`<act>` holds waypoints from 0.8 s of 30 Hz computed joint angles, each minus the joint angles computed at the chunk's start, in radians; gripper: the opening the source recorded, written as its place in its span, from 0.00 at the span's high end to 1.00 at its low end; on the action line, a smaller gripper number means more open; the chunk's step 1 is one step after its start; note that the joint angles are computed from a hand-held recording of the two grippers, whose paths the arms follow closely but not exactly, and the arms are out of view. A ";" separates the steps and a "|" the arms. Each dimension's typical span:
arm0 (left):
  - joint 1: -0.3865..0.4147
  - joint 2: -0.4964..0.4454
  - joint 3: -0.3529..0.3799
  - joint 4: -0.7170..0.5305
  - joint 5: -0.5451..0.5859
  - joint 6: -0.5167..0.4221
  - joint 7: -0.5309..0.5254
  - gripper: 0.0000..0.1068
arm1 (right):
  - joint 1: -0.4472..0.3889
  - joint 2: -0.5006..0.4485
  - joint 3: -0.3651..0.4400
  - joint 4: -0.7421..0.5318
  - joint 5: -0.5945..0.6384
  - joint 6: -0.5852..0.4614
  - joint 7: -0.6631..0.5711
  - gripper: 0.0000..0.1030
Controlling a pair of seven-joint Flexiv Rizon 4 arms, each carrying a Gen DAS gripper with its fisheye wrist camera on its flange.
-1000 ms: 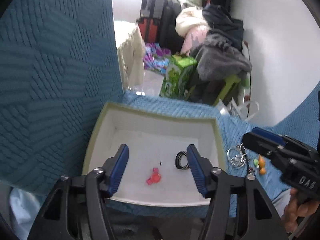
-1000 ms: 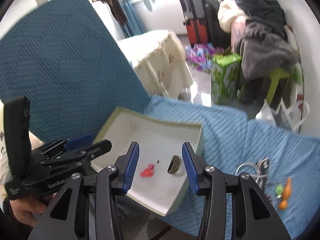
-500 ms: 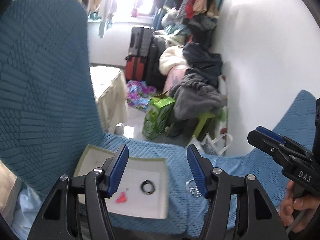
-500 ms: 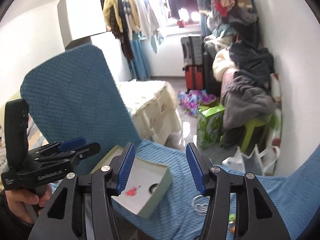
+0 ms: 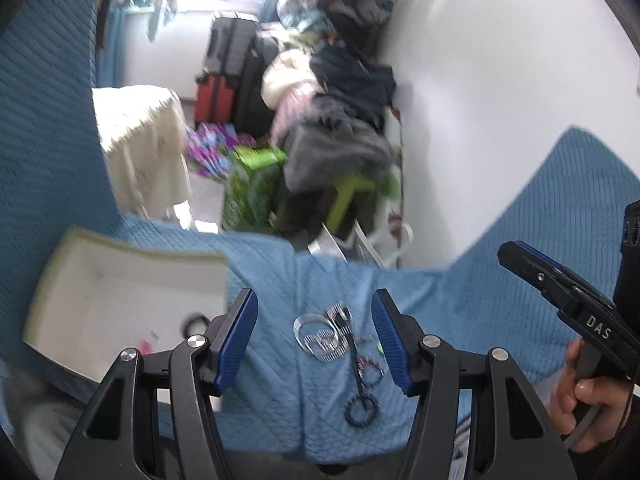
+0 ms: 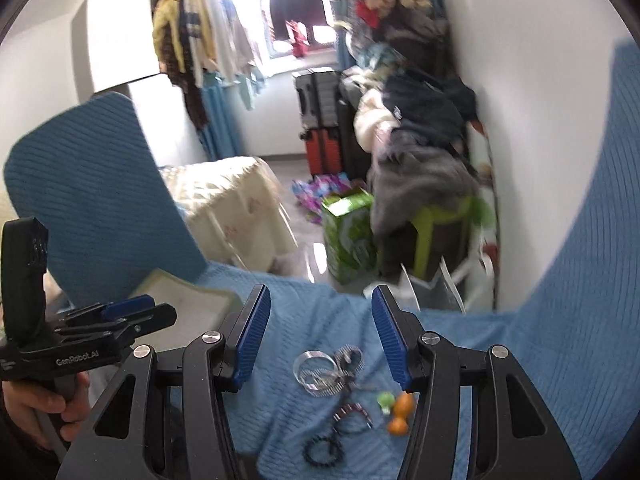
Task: Organize jewelry
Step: 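Move both tools back over the jewelry pile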
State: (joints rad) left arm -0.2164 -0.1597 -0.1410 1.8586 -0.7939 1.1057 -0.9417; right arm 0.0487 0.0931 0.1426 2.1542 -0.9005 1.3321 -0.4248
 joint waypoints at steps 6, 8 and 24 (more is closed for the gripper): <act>-0.021 -0.038 -0.021 0.046 -0.005 -0.021 0.012 0.46 | -0.041 0.004 -0.013 0.119 0.028 0.044 0.036 0.57; -0.027 -0.051 -0.031 0.060 -0.008 -0.025 0.025 0.49 | -0.055 0.006 -0.013 0.153 0.017 0.056 0.054 0.58; -0.063 -0.174 -0.059 0.052 0.171 -0.056 -0.045 0.57 | -0.013 -0.118 -0.064 0.222 0.257 0.104 -0.093 0.68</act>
